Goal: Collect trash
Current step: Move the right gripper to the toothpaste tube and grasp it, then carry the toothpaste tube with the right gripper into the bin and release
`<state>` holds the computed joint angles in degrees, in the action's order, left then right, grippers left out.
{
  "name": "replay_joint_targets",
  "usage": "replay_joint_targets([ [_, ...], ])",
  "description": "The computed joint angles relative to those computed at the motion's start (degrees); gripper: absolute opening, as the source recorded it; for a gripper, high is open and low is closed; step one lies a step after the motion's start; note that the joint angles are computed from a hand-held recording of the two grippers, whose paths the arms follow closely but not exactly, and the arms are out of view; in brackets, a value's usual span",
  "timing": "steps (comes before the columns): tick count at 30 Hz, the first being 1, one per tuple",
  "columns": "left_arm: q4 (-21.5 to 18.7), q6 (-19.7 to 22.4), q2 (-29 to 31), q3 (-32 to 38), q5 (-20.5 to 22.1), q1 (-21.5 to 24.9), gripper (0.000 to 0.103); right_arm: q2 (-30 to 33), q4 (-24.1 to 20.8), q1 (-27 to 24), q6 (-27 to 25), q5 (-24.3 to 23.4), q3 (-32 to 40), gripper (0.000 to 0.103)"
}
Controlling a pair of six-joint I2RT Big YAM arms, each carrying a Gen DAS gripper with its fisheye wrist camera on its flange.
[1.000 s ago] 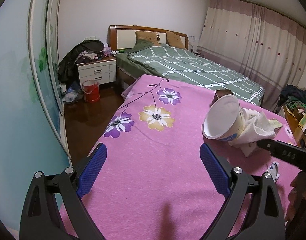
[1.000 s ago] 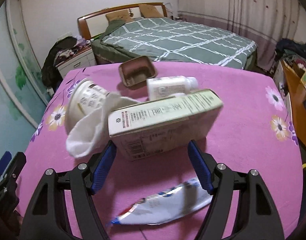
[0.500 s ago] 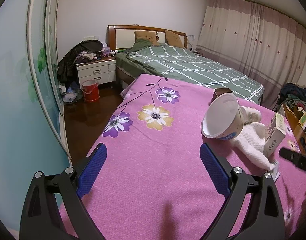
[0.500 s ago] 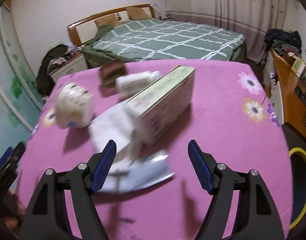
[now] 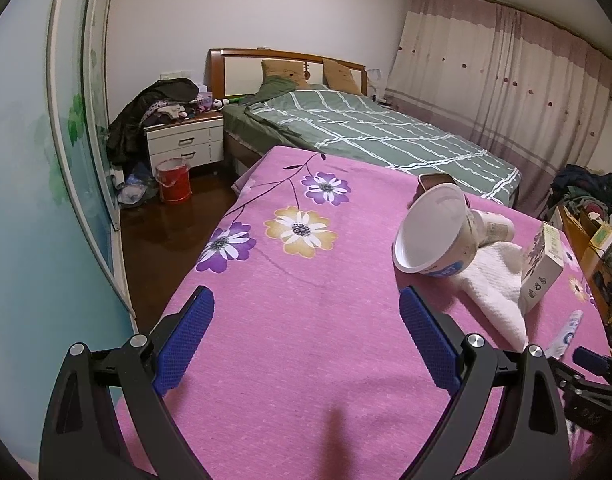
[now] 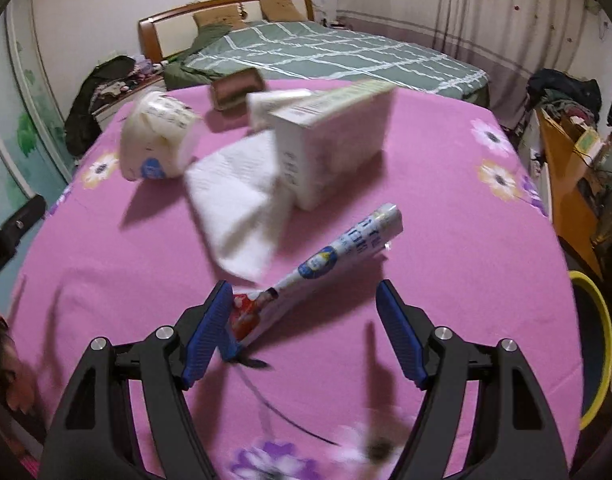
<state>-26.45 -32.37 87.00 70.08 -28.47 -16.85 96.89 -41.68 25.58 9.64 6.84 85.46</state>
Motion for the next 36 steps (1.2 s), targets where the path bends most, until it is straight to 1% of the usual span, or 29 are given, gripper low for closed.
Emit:
replay_joint_targets([
  [5,0.14,0.06,0.0,-0.06,-0.03,-0.02,0.093,0.18,-1.48,-2.02,0.88,-4.14,-0.14,0.07],
  [6,0.11,0.03,0.0,-0.05,0.0,-0.01,0.093,0.25,-1.63,-2.17,0.79,-4.83,-0.13,0.066],
  [8,-0.02,-0.01,0.04,0.01,0.05,-0.01,0.093,0.16,-1.64,-2.53,0.78,-6.85,-0.25,0.045],
  [9,-0.21,0.03,0.13,0.16,0.08,-0.06,0.093,-0.02,-1.67,-2.74,0.76,-7.86,-0.32,0.038],
  [11,-0.29,0.28,0.19,0.3,0.06,-0.21,0.093,-0.31,-1.7,-2.99,0.65,-8.74,-0.42,0.017],
  [13,-0.31,0.57,0.24,0.4,-0.02,-0.37,0.093,-0.81,-1.33,-3.36,0.75,-9.49,-0.8,0.013],
  [21,-0.32,0.69,0.31,0.41,0.26,-0.35,0.093,-3.81,0.1,-6.19,0.64,-12.91,-4.16,0.009],
  [25,-0.13,0.96,0.44,0.38,0.3,-0.27,0.093,-6.98,1.36,-7.28,-0.53,-14.77,-6.88,0.009],
  [30,0.38,1.4,0.54,0.31,0.29,-0.4,0.093,-10.4,2.65,-8.31,-1.32,-15.87,-9.26,0.009],
  [33,0.49,1.64,0.59,0.32,0.36,-0.44,0.093,-12.06,3.48,-9.48,-0.92,-15.16,-10.35,0.009],
  [36,0.72,1.99,0.61,0.29,0.32,-0.54,0.093,-13.51,4.21,-11.14,-0.5,-13.36,-11.5,0.009],
])
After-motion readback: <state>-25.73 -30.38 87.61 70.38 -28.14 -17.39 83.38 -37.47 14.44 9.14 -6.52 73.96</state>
